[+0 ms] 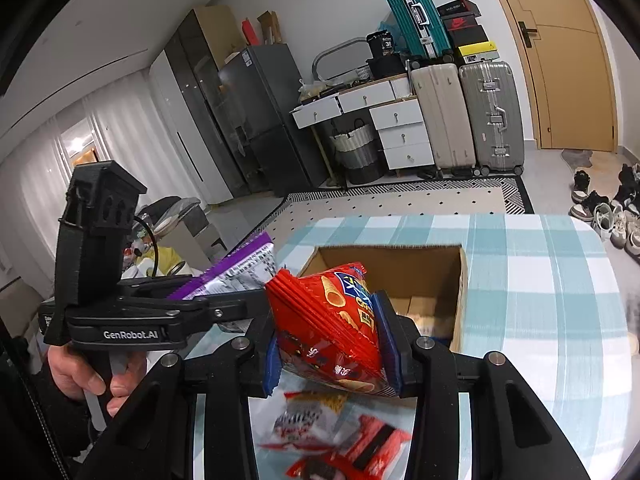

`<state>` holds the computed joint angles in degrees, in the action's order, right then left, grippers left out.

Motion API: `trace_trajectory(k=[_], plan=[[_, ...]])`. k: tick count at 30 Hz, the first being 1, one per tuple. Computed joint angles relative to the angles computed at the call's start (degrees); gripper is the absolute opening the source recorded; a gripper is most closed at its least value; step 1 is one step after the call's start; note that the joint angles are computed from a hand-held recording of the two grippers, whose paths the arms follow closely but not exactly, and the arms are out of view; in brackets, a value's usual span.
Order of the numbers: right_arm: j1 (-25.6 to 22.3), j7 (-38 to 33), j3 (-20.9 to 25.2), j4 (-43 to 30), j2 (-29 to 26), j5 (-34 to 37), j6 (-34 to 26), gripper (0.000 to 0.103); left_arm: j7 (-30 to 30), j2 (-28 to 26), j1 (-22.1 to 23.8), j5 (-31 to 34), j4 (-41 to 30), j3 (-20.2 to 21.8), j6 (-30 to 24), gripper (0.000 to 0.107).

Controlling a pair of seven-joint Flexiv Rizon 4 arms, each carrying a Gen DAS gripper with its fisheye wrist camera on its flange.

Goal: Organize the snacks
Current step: 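Carry both bags over the box and open both grippers to drop them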

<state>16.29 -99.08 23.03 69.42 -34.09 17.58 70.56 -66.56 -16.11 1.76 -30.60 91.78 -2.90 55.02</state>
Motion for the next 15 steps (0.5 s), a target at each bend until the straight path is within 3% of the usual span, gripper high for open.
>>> trace_trajectory(k=[8,15], plan=[[1.9,2.7,-2.4,-7.7,-5.0,-3.0,-2.6,0.041,-3.5,-7.2,0.5,4.2,-10.1,-0.2,-3.8,0.046],[2.9,3.8,-3.7,-12.4,-8.3,-5.0,-5.1,0.041,-5.2,-11.4,0.5,6.8,-14.7,-0.5,-5.6,0.046]])
